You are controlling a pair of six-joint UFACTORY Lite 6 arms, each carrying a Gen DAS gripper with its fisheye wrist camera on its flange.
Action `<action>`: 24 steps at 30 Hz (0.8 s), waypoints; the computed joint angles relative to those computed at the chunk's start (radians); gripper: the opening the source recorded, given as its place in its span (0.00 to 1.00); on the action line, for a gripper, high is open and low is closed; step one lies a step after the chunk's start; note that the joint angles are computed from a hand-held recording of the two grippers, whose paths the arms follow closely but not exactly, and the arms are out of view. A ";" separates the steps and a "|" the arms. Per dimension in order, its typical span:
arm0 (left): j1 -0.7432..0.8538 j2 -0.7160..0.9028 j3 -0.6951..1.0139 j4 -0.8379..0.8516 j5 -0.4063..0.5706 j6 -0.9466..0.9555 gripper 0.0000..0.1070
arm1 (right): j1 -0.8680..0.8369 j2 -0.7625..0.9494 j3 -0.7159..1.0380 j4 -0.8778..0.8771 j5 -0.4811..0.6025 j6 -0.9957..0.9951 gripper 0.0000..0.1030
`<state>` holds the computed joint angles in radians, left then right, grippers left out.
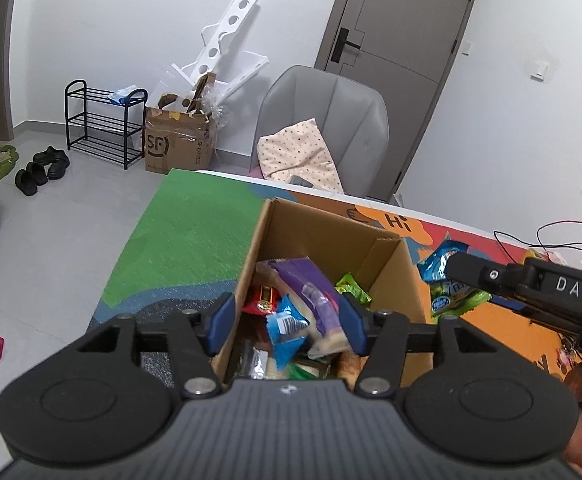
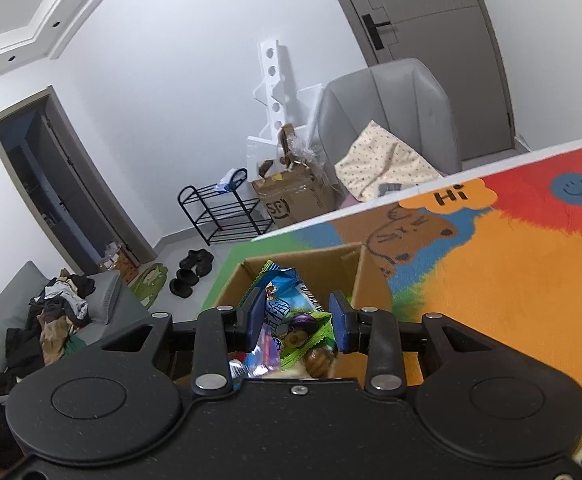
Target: Organize snacks
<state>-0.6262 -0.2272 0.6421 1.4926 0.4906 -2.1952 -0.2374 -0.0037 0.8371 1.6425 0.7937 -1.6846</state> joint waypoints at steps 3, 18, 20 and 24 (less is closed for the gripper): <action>0.016 0.010 0.009 0.008 -0.014 0.007 0.57 | 0.021 0.006 0.007 0.028 -0.031 -0.010 0.43; 0.000 0.027 0.012 -0.016 0.003 0.052 0.83 | -0.073 -0.061 -0.057 -0.081 -0.004 0.038 0.57; -0.018 0.026 0.014 -0.032 0.014 0.073 0.84 | -0.093 -0.080 -0.071 -0.097 0.004 0.041 0.60; -0.051 0.024 0.013 -0.046 0.030 0.087 0.86 | -0.142 -0.126 -0.105 -0.128 0.028 0.044 0.64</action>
